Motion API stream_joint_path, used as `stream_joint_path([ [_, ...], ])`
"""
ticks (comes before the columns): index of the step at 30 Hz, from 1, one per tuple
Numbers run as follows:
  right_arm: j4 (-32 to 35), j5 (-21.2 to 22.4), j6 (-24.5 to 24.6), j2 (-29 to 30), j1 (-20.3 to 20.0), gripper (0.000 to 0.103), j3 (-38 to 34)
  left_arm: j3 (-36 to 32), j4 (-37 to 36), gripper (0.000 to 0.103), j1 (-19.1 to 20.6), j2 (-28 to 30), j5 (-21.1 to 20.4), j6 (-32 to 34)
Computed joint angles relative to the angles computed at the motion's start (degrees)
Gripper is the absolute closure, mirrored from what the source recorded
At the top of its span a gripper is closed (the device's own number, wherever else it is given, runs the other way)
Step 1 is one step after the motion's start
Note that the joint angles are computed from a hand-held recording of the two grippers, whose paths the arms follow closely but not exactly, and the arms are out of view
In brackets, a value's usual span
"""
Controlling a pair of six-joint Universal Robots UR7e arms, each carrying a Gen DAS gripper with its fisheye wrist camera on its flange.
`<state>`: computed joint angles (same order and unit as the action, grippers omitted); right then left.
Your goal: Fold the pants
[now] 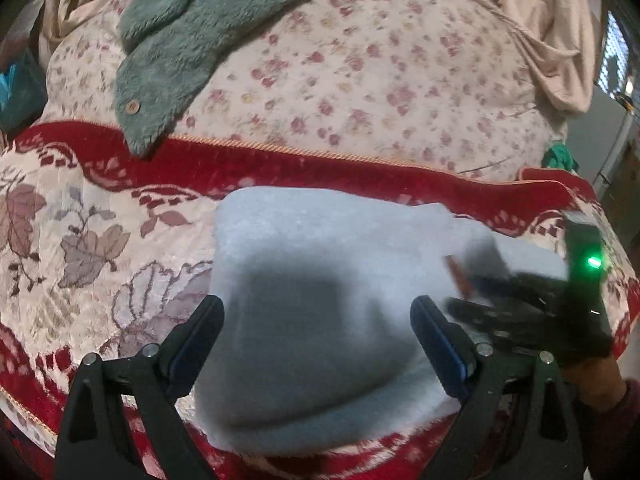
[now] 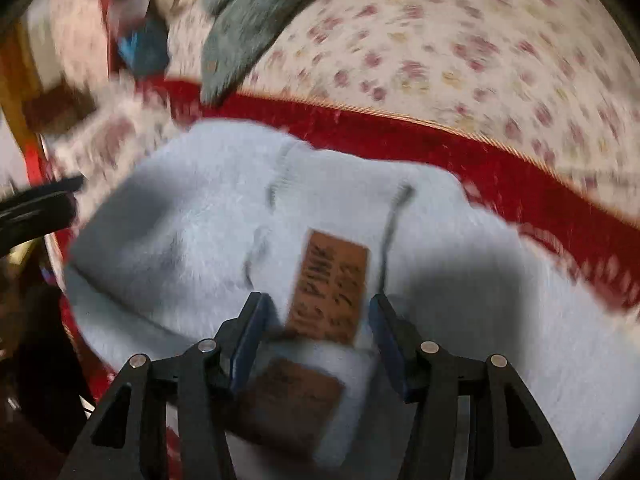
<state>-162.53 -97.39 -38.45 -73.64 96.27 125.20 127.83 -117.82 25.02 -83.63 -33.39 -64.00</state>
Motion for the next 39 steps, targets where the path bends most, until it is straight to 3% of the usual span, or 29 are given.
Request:
stream_joint_path([
  [3,0.8,-1.1,2.1,-2.4,0.5,0.045,0.4,-0.1,-1.0,0.009,1.4,0.6,-0.2,0.4],
  [6,0.1,4.7,0.4,-5.7,-0.3,0.045,3.4,1.1,-2.4,0.009,1.4,0.6,-0.3,-0.3],
  [8,-0.5,-0.2,-1.8,-4.5,0.7,0.045,5.1,1.2,-0.3,0.009,1.8,1.8,-1.1,-1.3],
  [10,-3.2,-0.2,-2.5,-4.2,-0.4,0.045,6.9,0.9,3.7,0.009,1.6,3.3,-0.5,-2.3],
  [11,-1.5,2.3,-0.9,-5.4,-1.6,0.045,6.9,0.9,4.8,0.009,1.4,3.7,0.1,-2.4],
  [13,1.8,3.2,2.2,-6.4,-1.4,0.045,5.3,0.7,6.5,0.009,1.0,4.0,0.8,-2.8],
  [16,3.4,6.7,5.0,-6.7,-0.4,0.044,3.4,1.8,0.8,0.009,0.9,1.7,0.7,-0.8],
  [18,8.0,11.3,8.4,-5.9,-0.6,0.042,1.0,1.7,0.9,0.009,0.8,0.4,1.6,-2.3],
  [21,10.5,10.4,13.0,-6.1,0.7,0.042,-0.3,1.0,4.7,0.009,0.5,-1.4,2.7,-5.0],
  [22,11.6,12.1,13.0,-6.8,0.5,0.042,-0.4,1.1,5.6,0.009,0.4,-2.2,3.0,-5.5],
  [23,11.4,13.4,13.6,-7.6,0.5,0.042,-0.5,1.3,5.9,0.009,0.3,-2.9,3.2,-5.5],
  [26,5.9,11.2,14.3,-8.7,2.8,0.042,-0.1,1.5,6.3,0.009,0.6,-3.6,3.4,-5.3],
  [28,5.1,12.3,13.8,-8.7,3.8,0.038,-0.4,1.9,5.3,0.009,0.8,-3.6,3.0,-5.1],
  [30,10.9,15.5,12.1,-7.3,4.0,0.032,-2.1,2.2,4.8,0.009,0.8,-3.4,2.8,-5.2],
  [32,16.0,13.6,10.3,-4.9,4.3,0.032,-2.8,2.2,6.1,0.009,0.8,-3.2,3.0,-6.2],
  [34,14.7,9.7,11.7,-3.3,2.6,0.032,-0.8,2.6,5.5,0.009,0.7,-3.7,2.9,-6.1],
  [35,14.0,10.4,12.6,-3.2,0.9,0.034,0.1,2.9,5.3,0.009,0.6,-4.0,2.9,-6.1],
  [38,12.0,18.9,16.7,-4.5,-3.7,0.034,1.6,2.8,6.1,0.009,0.9,-4.6,3.0,-6.3],
  [39,10.8,19.9,18.3,-4.6,-3.9,0.033,1.6,2.8,6.1,0.009,1.0,-4.8,3.1,-6.4],
])
